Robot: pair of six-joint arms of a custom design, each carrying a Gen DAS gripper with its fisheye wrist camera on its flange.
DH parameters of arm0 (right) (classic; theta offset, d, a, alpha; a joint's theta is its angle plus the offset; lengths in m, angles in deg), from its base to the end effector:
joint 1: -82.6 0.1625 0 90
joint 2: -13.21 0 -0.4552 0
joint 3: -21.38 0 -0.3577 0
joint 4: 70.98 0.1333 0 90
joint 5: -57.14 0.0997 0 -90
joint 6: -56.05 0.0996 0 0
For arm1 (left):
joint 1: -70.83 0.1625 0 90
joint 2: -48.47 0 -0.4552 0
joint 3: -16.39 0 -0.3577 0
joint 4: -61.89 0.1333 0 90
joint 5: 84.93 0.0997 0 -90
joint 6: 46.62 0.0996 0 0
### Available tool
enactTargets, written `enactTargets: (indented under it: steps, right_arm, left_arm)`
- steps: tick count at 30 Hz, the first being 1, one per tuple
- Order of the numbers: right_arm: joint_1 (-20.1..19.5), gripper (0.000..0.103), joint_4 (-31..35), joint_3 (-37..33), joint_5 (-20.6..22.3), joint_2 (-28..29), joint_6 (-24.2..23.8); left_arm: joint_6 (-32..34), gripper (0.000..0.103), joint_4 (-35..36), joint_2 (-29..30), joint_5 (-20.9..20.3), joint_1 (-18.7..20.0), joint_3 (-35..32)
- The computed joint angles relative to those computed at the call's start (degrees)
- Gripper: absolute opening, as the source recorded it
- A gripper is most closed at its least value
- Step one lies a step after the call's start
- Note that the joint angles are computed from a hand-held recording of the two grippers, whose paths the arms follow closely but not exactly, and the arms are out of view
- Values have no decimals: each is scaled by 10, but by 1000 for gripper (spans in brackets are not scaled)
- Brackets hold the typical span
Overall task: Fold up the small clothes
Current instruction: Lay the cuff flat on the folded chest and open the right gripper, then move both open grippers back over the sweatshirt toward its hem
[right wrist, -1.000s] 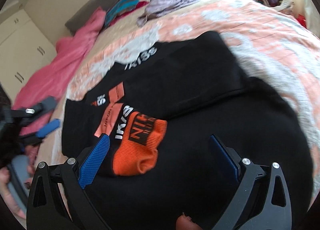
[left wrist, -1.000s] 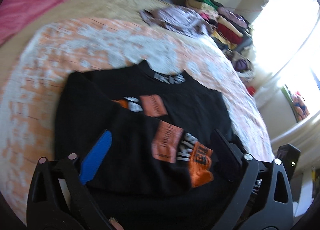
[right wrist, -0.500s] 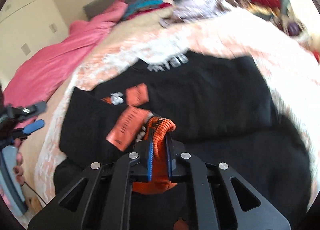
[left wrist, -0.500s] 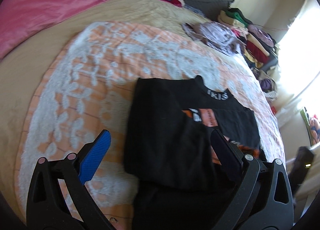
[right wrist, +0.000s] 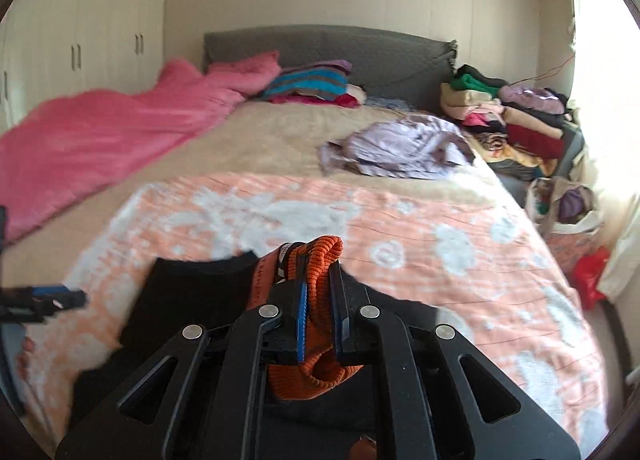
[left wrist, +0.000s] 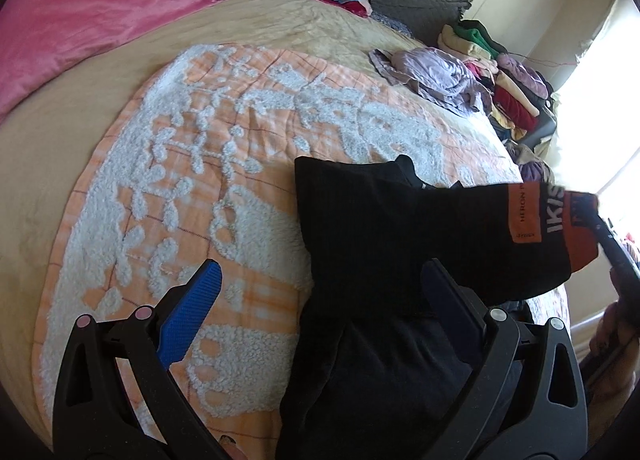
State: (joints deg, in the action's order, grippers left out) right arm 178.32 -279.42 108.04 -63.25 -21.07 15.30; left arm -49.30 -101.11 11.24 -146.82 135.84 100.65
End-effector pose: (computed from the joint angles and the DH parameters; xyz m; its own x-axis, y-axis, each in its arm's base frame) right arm 0.1536 -0.7016 0.1918 -0.6587 0.0198 0.7521 -0.6210 0.5501 -0.5584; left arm -0.1469 -0.7417 0.1408 -0.9034 0.1473 -0.4027 0.3379 0.8226 -0.4572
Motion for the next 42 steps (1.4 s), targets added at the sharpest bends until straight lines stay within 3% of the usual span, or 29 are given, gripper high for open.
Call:
enactTargets:
  steps: [8, 20, 23, 25, 29, 35, 42]
  right_arm:
    - [-31, 8, -4, 9, -32, 11, 16]
    - [-45, 12, 12, 5, -49, 19, 41]
    - [-46, 20, 6, 5, -55, 19, 45]
    - [-48, 42, 2, 9, -56, 16, 51]
    - [-53, 42, -1, 24, -47, 7, 69]
    - [-57, 42, 54, 40, -24, -2, 111]
    - [-54, 44, 135, 30, -11, 10, 132]
  left_arm:
    - [43, 93, 10, 38, 8, -13, -44]
    - [67, 78, 69, 91, -8, -20, -109]
    - [68, 74, 82, 100, -12, -21, -117]
    - [72, 72, 86, 104, -11, -22, -119]
    - [76, 68, 99, 112, -11, -21, -125]
    - [58, 62, 165, 130, 11, -8, -151]
    - [70, 62, 139, 120, -1, -1, -125]
